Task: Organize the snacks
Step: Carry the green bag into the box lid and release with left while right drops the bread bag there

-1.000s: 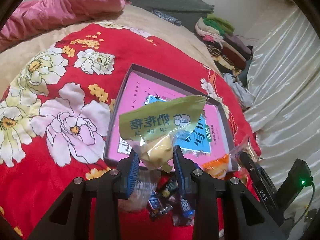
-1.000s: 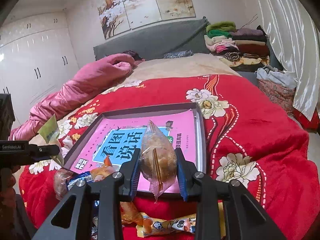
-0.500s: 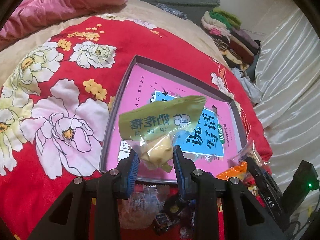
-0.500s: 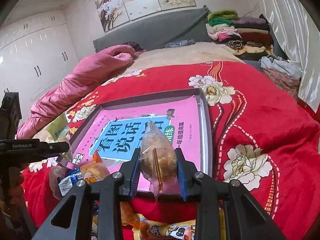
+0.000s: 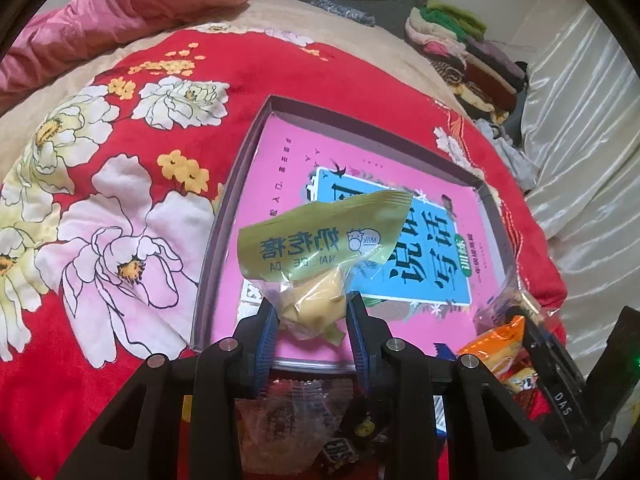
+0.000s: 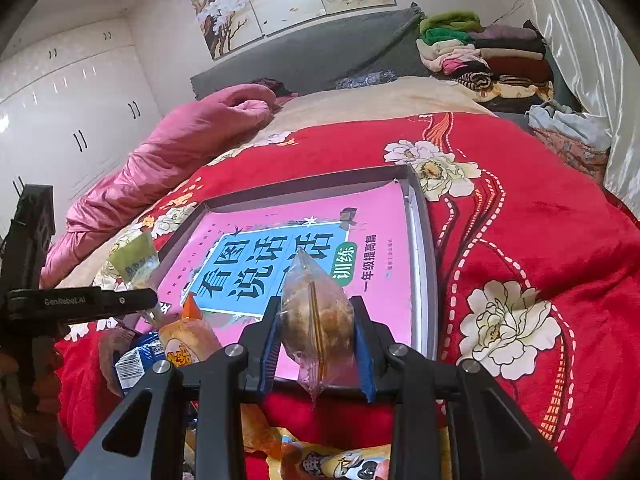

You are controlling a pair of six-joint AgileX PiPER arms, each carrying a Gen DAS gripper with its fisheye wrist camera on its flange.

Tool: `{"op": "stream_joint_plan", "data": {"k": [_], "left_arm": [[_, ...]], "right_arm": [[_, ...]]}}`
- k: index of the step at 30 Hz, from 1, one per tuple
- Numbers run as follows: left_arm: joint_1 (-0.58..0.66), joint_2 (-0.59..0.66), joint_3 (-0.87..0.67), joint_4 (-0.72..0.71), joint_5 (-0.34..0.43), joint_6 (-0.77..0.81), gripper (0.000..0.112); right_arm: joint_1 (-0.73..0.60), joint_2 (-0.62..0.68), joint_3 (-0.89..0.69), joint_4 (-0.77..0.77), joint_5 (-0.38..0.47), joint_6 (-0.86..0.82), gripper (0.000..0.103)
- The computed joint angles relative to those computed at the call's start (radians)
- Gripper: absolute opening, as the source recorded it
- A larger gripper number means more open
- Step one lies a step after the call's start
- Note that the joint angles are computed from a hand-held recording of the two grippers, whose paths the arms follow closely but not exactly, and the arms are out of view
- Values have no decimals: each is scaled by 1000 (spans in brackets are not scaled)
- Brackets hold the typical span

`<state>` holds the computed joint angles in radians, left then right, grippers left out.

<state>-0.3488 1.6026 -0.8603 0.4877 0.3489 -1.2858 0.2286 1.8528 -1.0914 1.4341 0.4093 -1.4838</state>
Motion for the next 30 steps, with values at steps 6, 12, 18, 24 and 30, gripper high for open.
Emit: {"op": "stream_joint_plan", "data": {"k": [6,12,18,24,30], "left_arm": [[-6,16,-9,17,11,-9,35],[-8,18,-10,18,13,-11,35],[-8,19,-12,13,16,-7,36],[-6,15,-5,-1,7,3,36],[-3,11,-4,-20,8,23,37]], "right_arm": [[6,11,-12,-37,-36,49,34],[-6,16,-17,-42,-38,72,34],[-20,16,-23,-70,-32,116,38],[-38,7,-14,-16,-18,80,47],[-34,12,-19,-50,-3,103,47]]}}
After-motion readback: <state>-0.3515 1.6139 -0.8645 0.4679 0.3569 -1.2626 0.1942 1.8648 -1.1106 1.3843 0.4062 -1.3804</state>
